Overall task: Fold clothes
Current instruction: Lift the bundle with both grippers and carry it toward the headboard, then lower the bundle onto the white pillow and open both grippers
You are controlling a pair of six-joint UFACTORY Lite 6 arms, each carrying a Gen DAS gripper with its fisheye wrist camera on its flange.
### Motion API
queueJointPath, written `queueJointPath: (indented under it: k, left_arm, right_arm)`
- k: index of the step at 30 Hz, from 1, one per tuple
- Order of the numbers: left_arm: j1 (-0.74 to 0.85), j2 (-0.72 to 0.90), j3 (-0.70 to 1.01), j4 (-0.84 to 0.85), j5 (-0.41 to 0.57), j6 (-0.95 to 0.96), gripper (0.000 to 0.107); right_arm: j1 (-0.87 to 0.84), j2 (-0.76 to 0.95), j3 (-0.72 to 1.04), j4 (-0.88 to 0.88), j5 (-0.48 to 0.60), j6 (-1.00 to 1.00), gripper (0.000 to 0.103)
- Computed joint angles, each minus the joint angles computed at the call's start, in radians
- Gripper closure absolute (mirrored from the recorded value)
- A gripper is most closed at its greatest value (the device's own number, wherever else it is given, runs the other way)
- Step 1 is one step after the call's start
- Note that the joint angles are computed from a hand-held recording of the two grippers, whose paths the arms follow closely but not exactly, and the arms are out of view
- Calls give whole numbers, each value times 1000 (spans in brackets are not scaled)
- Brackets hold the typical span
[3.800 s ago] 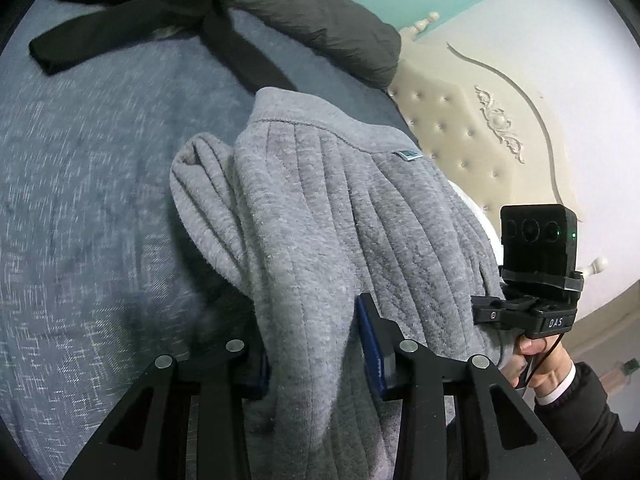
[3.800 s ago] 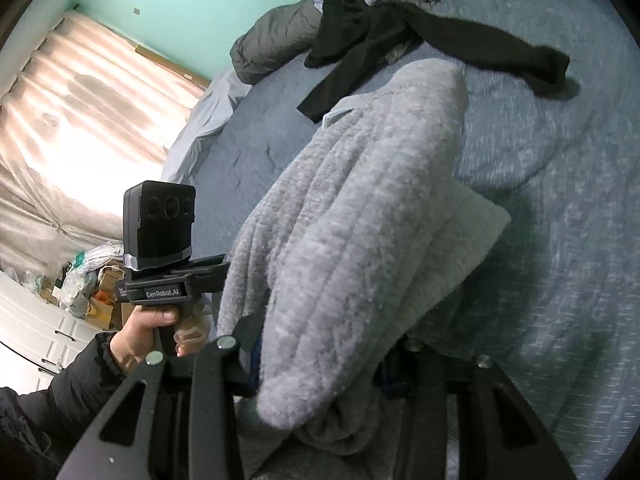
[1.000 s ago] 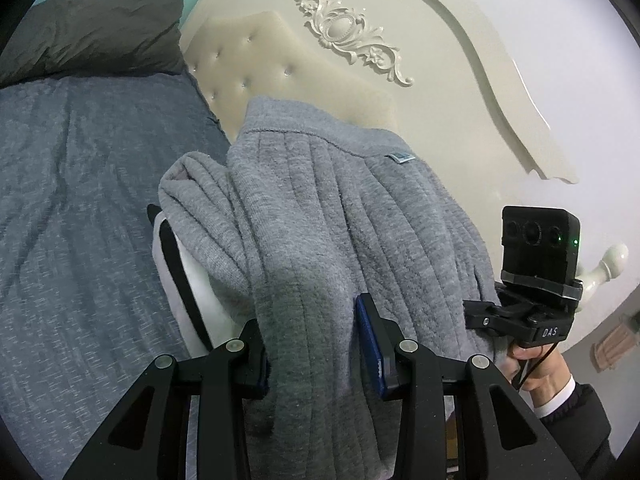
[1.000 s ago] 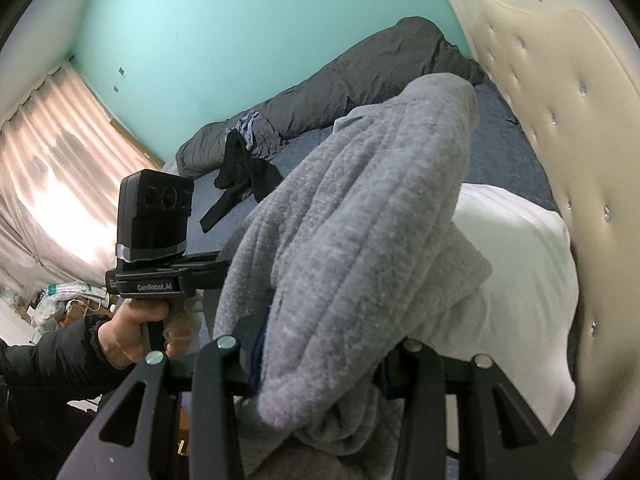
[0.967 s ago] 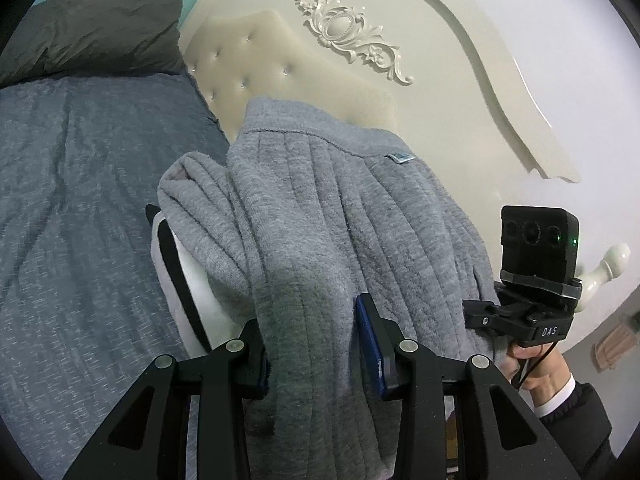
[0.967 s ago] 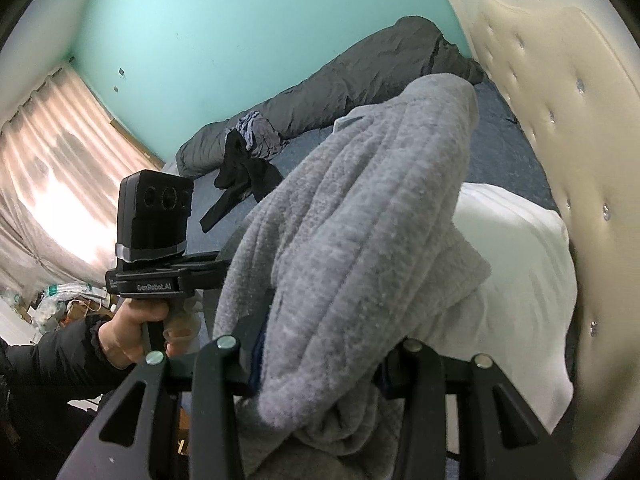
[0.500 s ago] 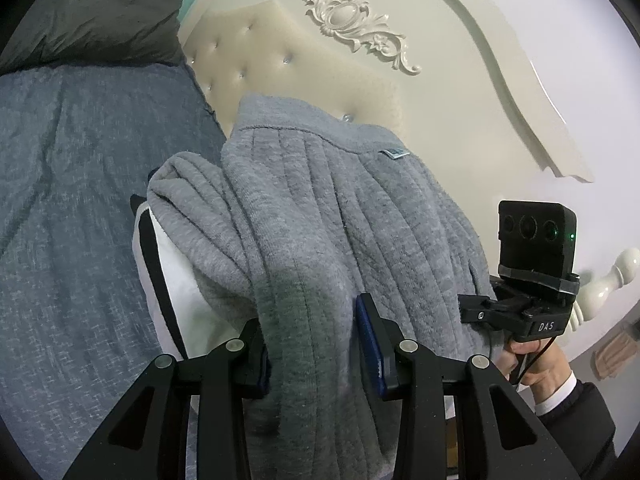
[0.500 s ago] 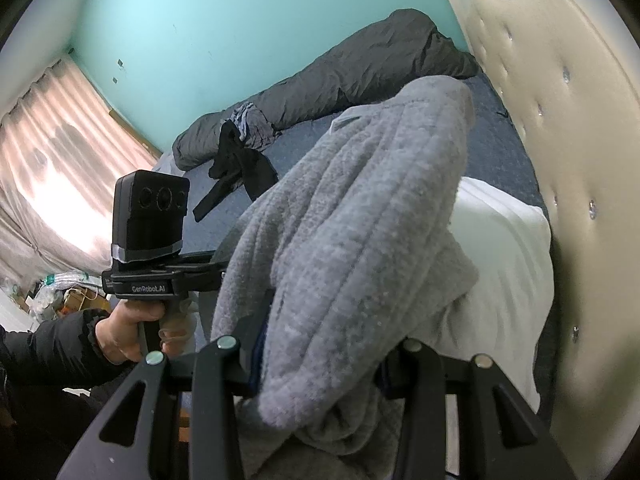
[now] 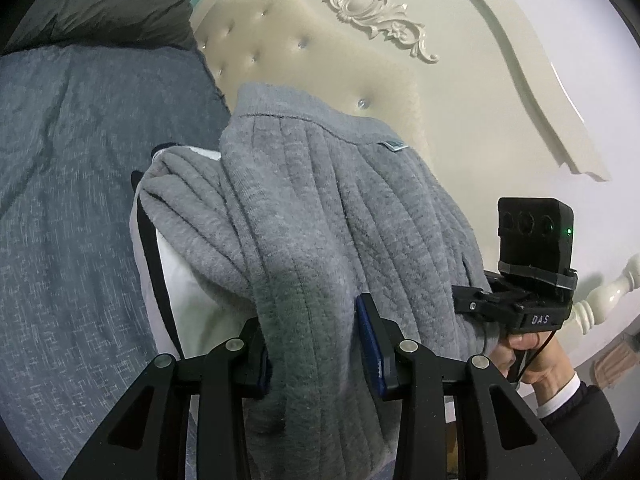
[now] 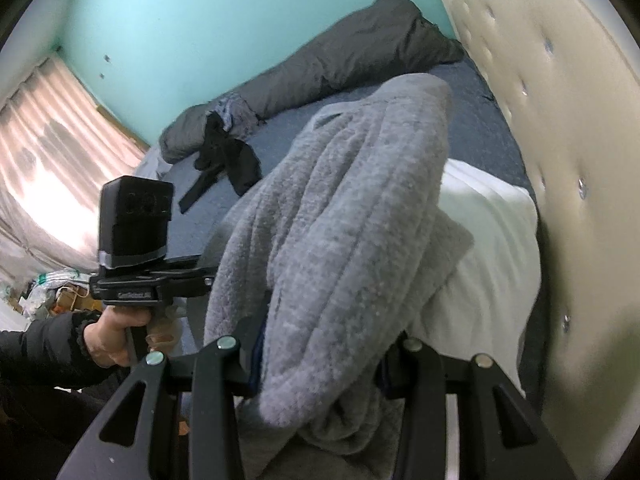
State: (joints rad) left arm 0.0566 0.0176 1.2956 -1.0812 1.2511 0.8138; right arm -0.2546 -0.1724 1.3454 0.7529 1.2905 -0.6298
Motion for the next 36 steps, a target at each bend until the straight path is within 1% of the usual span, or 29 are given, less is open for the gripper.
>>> queueJointPath:
  k: [9, 14, 17, 19, 20, 22, 25, 28, 33, 36]
  left_arm:
    - [-28, -24, -40, -13, -33, -8, 69]
    - [-44, -18, -74, -29, -52, 1, 68]
    - [-54, -8, -94, -46, -63, 11, 68]
    - [-51, 5, -101, -58, -63, 15, 66]
    - [-45, 9, -106, -63, -56, 18, 65]
    - [-24, 23, -100, -67, -29, 28, 63]
    - [19, 39, -86, -62, 13, 38, 57]
    - [72, 38, -72, -45, 50, 57, 49]
    - [172, 25, -33, -24, 72, 92, 49]
    - [191, 2, -21, -24, 85, 124, 50]
  right_arm:
    - [-30, 23, 11, -5, -2, -13, 61]
    - [-38, 26, -25, -22, -20, -10, 61]
    - [-59, 28, -50, -27, -33, 0, 58]
    - [-70, 34, -63, -36, -44, 17, 54]
    - [-73, 36, -68, -42, -51, 28, 53]
    - [-84, 25, -82, -41, -67, 41, 48]
    - [-102, 0, -104, -31, -82, 42, 45]
    - [-101, -26, -110, -36, -102, 63, 43]
    - [-91, -101, -116, -85, -172, 115, 43]
    - [-90, -141, -108, -120, -200, 156, 43]
